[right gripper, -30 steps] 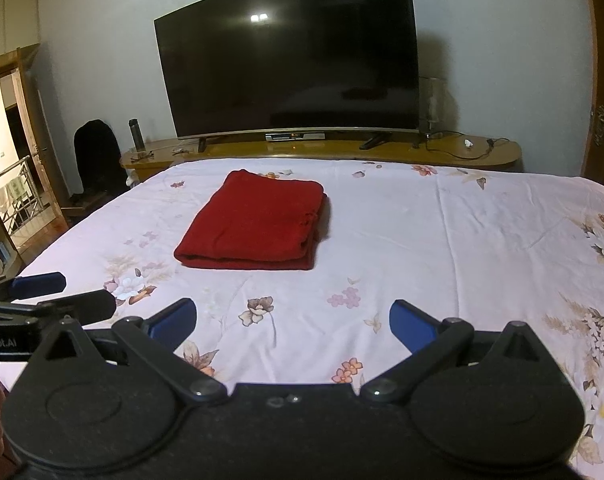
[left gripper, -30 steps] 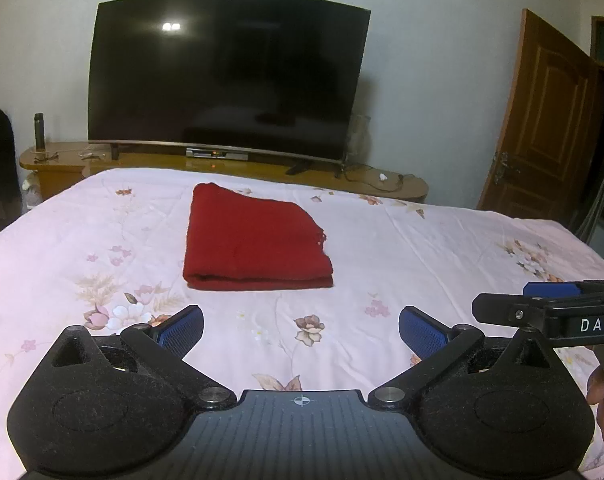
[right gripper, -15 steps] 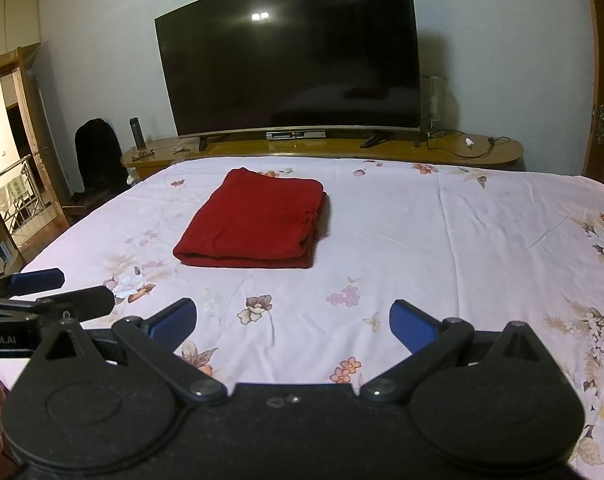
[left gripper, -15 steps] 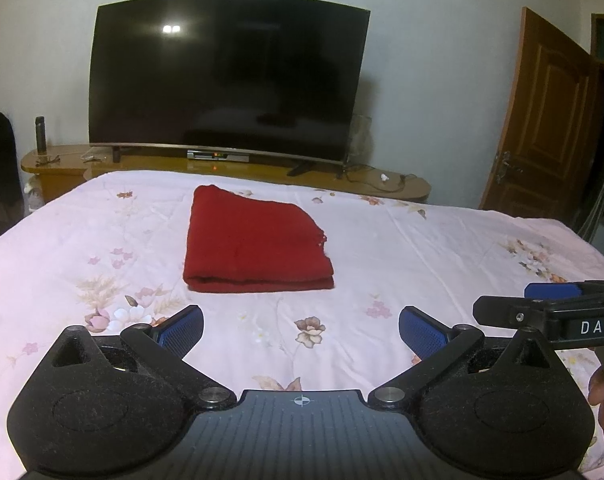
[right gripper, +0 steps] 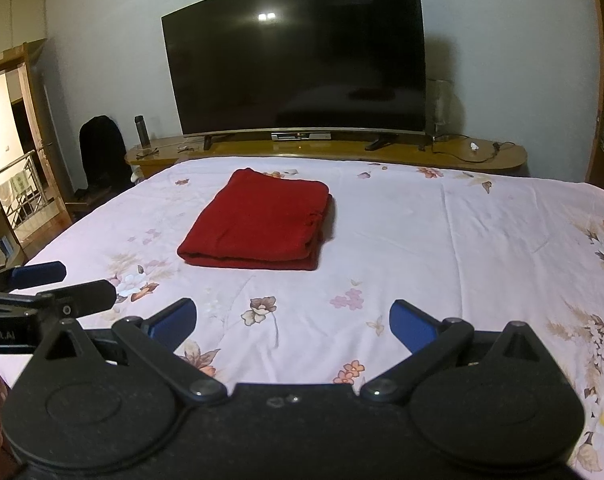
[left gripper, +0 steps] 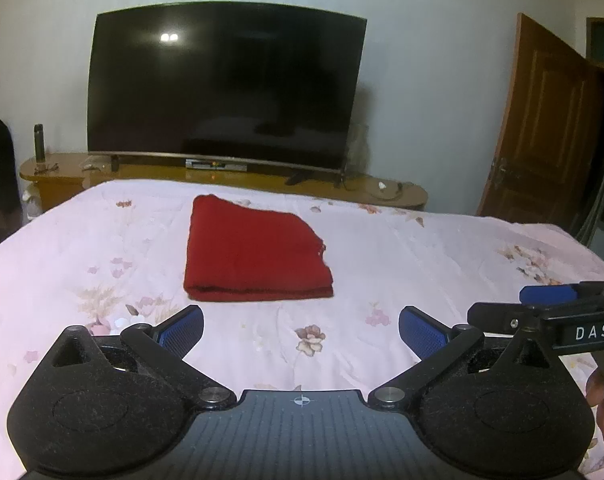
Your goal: Fold small clothes
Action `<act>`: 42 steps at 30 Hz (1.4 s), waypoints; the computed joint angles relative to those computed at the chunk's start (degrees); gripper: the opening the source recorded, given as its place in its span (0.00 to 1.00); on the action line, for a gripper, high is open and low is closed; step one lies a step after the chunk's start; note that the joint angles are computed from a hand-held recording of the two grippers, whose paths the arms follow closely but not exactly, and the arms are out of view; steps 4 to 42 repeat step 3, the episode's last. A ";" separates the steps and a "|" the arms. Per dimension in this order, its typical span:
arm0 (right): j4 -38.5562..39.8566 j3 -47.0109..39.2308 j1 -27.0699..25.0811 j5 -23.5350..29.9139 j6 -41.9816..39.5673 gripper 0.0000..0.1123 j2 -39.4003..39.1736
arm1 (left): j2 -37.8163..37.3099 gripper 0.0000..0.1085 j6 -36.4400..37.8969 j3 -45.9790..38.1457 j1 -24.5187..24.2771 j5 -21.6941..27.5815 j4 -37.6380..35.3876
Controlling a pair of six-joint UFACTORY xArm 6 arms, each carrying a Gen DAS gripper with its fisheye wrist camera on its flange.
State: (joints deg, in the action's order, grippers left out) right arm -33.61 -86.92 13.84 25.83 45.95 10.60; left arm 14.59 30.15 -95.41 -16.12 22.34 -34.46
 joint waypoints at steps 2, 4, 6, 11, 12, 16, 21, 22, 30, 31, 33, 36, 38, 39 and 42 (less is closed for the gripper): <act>-0.06 -0.09 -0.01 0.01 -0.11 0.91 0.02 | -0.02 0.95 -0.64 0.09 -0.06 -0.67 0.89; -0.05 -0.12 -0.01 0.04 -0.18 0.91 0.02 | 0.05 0.95 -1.19 -0.04 -0.01 -0.50 1.51; -0.05 -0.12 -0.01 0.04 -0.18 0.91 0.02 | 0.05 0.95 -1.19 -0.04 -0.01 -0.50 1.51; -0.05 -0.12 -0.01 0.04 -0.18 0.91 0.02 | 0.05 0.95 -1.19 -0.04 -0.01 -0.50 1.51; -0.05 -0.12 -0.01 0.04 -0.18 0.91 0.02 | 0.05 0.95 -1.19 -0.04 -0.01 -0.50 1.51; -0.05 -0.12 -0.01 0.04 -0.18 0.91 0.02 | 0.05 0.95 -1.19 -0.04 -0.01 -0.50 1.51; -0.05 -0.12 -0.01 0.04 -0.18 0.91 0.02 | 0.05 0.95 -1.19 -0.04 -0.01 -0.50 1.51; -0.05 -0.12 -0.01 0.04 -0.18 0.91 0.02 | 0.05 0.95 -1.19 -0.04 -0.01 -0.50 1.51; -0.05 -0.12 -0.01 0.04 -0.18 0.91 0.02 | 0.05 0.95 -1.19 -0.04 -0.01 -0.50 1.51; -0.05 -0.12 -0.01 0.04 -0.18 0.91 0.02 | 0.05 0.95 -1.19 -0.04 -0.01 -0.50 1.51; -0.05 -0.12 -0.01 0.04 -0.18 0.91 0.02 | 0.05 0.95 -1.19 -0.04 -0.01 -0.50 1.51; -0.05 -0.12 -0.01 0.04 -0.18 0.91 0.02 | 0.05 0.95 -1.19 -0.04 -0.01 -0.50 1.51; -0.05 -0.12 -0.01 0.04 -0.18 0.91 0.02 | 0.05 0.95 -1.19 -0.04 -0.01 -0.50 1.51; -0.05 -0.12 -0.01 0.04 -0.18 0.91 0.02 | 0.05 0.95 -1.19 -0.04 -0.01 -0.50 1.51; -0.05 -0.12 -0.01 0.04 -0.18 0.91 0.02 | 0.05 0.95 -1.19 -0.04 -0.01 -0.50 1.51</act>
